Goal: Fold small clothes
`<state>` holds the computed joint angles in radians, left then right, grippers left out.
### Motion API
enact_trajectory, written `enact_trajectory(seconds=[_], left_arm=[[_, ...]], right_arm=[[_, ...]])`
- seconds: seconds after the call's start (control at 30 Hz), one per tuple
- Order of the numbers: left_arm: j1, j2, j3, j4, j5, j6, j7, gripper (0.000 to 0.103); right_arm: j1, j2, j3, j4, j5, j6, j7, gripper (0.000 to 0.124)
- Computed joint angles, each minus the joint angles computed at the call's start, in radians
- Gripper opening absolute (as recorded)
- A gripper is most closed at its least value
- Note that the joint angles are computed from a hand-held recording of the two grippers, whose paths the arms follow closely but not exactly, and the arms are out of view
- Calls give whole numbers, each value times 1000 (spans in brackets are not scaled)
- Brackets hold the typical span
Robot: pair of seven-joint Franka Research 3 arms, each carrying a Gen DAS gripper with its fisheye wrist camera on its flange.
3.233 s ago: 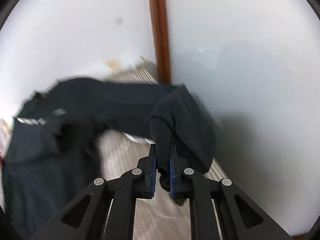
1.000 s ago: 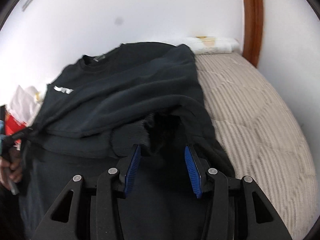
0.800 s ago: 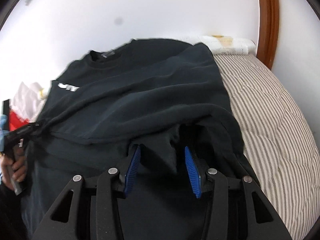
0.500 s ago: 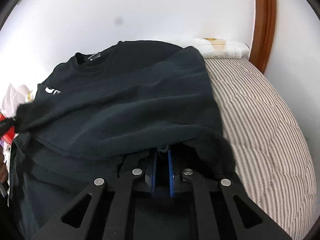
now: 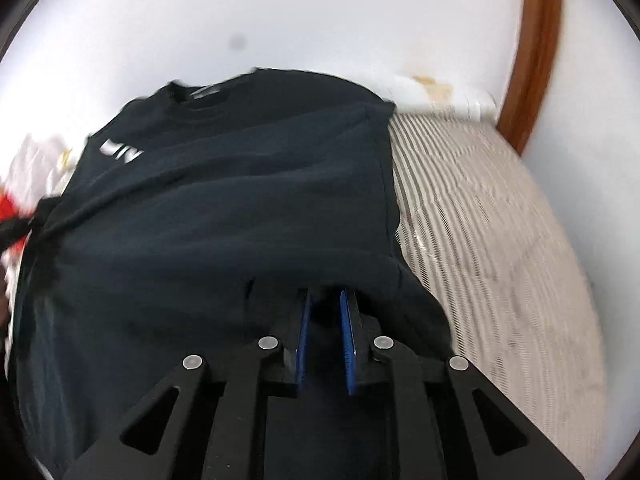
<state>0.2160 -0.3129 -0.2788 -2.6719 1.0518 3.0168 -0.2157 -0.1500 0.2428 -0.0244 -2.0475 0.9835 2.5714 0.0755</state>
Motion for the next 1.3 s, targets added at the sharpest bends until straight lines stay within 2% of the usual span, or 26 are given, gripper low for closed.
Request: enact_trajectory(seconds=[0.1,0.17,0.27,0.37,0.43,0.57,0.7,0.83,0.9,1.03,1.13,1.2,1.3], left_arm=[[-14,-37,-9,-17,-6,-57,14,34],[-51,-57,-8,-24,-38,-127,59,44],[-89,-70,2,-34,-69,-181,108,44],[-115,-72,3,-43,-92,-215,129,44],[-123,-79,-6,-45,-88,-233,122,44],[-165,-99,-7,-49,-126,-291,149,44],[-206,-147,-3,-79,-177,-309,171,44],[-239,-223,-30,-119,-221,-347,167,44],[-272,-285,-42,-153,-250,-364,170,44],[-348,-397,-68,-204,-334,-431,183,44],[-418,-484,-89,-237,-407,-497,179,44],[-468,-542,-124,-247,-446,-571,169,44],[-539,-595,-146,-257,-489,-648,152,44]], right_arm=[[-17,-39,6,-16,98,-4,-77,15],[-9,-24,8,4,148,-4,-82,16],[20,48,16,57,140,35,-20,17],[50,123,15,94,24,92,111,17],[20,118,47,85,60,109,78,16],[11,83,45,52,18,109,110,17],[-4,39,31,1,10,97,108,18],[-33,-11,17,-56,73,88,45,22],[-42,-43,5,-90,121,91,-5,34],[-43,-120,-35,-164,155,99,-85,35],[-44,-177,-61,-219,274,142,-218,36],[-45,-195,-88,-235,261,124,-209,37],[-67,-226,-133,-265,167,43,-143,37]])
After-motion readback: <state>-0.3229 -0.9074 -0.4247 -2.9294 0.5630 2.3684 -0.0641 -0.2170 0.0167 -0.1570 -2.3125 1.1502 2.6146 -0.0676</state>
